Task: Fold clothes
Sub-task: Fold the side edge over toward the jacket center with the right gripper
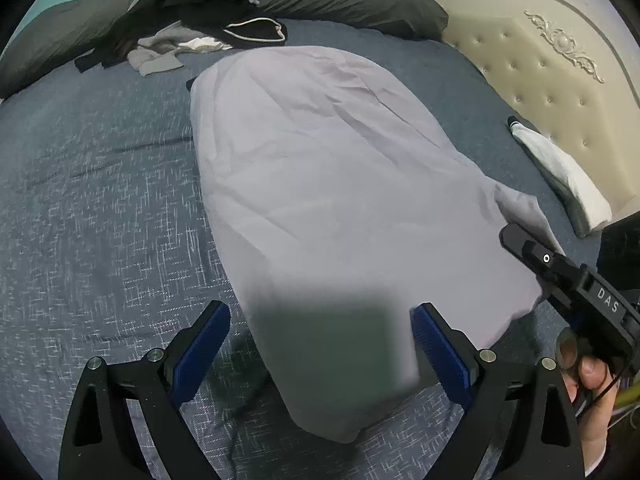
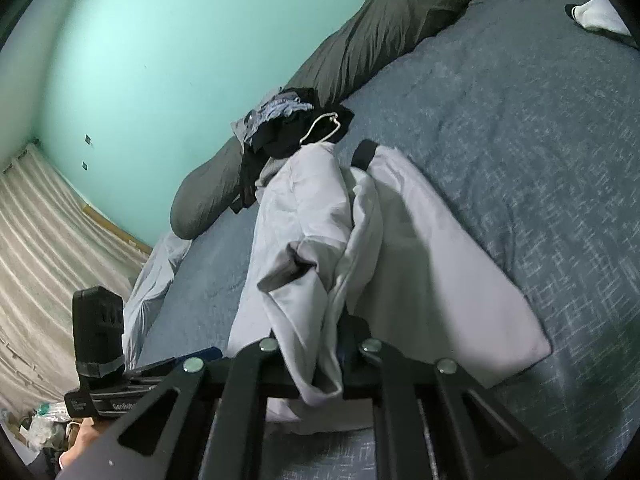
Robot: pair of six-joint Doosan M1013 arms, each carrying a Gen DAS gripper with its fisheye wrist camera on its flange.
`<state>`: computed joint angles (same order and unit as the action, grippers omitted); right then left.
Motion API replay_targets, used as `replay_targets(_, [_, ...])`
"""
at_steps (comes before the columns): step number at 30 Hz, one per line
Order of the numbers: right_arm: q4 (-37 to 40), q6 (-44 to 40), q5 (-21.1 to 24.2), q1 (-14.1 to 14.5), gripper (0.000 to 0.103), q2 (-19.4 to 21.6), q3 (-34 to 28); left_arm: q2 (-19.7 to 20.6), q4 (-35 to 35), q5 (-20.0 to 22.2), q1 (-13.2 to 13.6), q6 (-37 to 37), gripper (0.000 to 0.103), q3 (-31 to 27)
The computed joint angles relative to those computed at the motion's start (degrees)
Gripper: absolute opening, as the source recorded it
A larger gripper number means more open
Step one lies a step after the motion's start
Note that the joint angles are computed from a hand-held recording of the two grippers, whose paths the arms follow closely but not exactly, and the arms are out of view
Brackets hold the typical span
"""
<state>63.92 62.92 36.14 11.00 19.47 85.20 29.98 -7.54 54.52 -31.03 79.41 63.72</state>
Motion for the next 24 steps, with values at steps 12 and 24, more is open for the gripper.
replay_targets(12, [-4.19, 5.80, -0.98, -1.64, 0.007, 0.23, 0.38, 0.08, 0.12, 0.18, -0.26, 0.86, 0.095, -0.85])
replay_targets(24, [-9.13, 17.02, 4.84, -3.04, 0.007, 2.04, -0.09, 1.37, 2.44, 1.15, -0.61, -0.48, 0.095, -0.31])
